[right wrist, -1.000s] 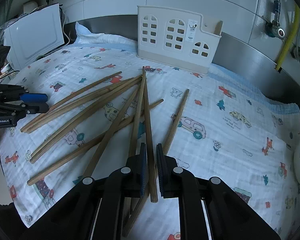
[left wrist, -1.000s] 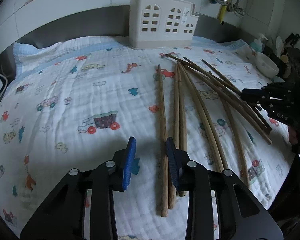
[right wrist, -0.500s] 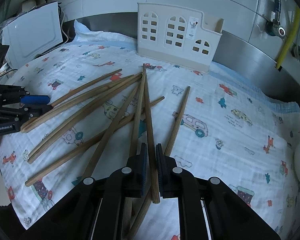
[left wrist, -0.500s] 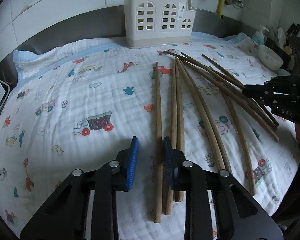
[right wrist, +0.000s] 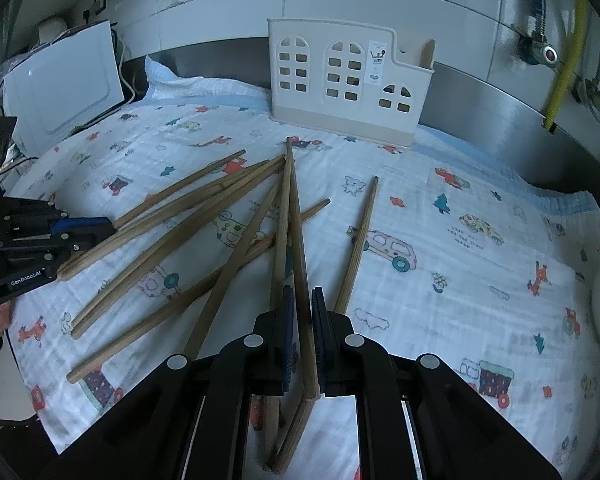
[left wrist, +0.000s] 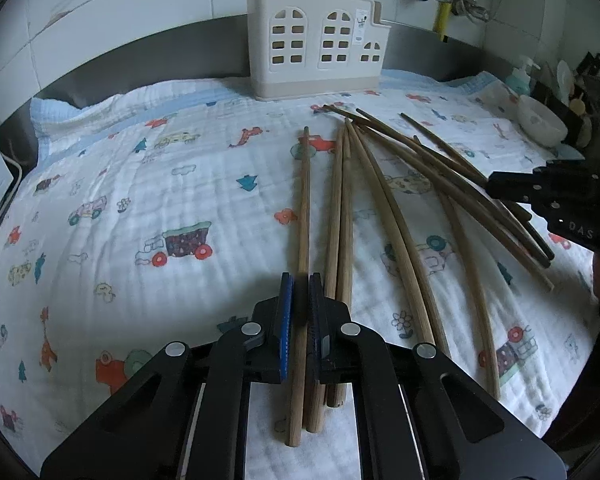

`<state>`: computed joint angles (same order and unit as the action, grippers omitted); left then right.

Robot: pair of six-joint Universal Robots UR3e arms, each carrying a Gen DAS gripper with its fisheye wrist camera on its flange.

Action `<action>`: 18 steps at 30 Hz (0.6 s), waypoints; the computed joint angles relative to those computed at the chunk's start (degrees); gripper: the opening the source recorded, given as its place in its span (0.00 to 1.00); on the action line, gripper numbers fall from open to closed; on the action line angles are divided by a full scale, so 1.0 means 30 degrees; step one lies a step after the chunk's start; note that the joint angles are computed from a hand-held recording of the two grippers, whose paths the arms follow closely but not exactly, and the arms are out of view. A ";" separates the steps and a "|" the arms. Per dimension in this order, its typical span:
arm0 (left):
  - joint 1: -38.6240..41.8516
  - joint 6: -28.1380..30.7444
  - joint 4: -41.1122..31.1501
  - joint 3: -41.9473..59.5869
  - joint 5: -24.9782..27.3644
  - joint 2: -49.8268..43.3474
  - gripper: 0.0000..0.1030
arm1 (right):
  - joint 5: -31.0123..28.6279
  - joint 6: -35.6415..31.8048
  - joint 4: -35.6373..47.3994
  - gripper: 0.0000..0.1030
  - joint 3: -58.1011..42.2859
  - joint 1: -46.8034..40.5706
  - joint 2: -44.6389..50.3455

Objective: Organize utensils
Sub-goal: 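Close the left gripper on one chopstick while the right gripper grasps another, then lift both held chopsticks and lower them into the white house-shaped holder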

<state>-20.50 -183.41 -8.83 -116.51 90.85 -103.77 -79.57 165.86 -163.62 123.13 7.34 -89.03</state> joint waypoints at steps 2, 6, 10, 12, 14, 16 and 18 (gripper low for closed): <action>0.0002 0.0012 0.0141 -0.0084 -0.0005 -0.0007 0.07 | 0.0010 0.0193 -0.0098 0.08 0.0086 0.0010 -0.0124; 0.0261 -0.0161 -0.0097 -0.0141 -0.0358 0.0228 0.06 | 0.0165 0.0658 -0.0052 0.04 0.0316 -0.0069 -0.0606; 0.0396 0.0039 -0.0014 -0.0305 -0.0756 0.0515 0.06 | -0.0207 0.0778 0.0017 0.04 0.0454 0.0084 -0.1127; 0.0393 0.0091 0.0121 -0.0436 -0.0764 0.0528 0.06 | -0.0572 0.0765 -0.0135 0.06 0.0507 0.0208 -0.1058; 0.0459 0.0124 0.0238 -0.0543 -0.0836 0.0533 0.06 | -0.0726 0.0684 -0.0150 0.07 0.0512 0.0216 -0.0935; 0.0553 0.0124 0.0243 -0.0591 -0.0981 0.0573 0.06 | -0.0582 0.0538 -0.0068 0.07 0.0389 0.0133 -0.0744; 0.0528 0.0146 0.0162 -0.0569 -0.0913 0.0595 0.06 | -0.0489 0.0348 0.0051 0.07 0.0195 0.0138 -0.0530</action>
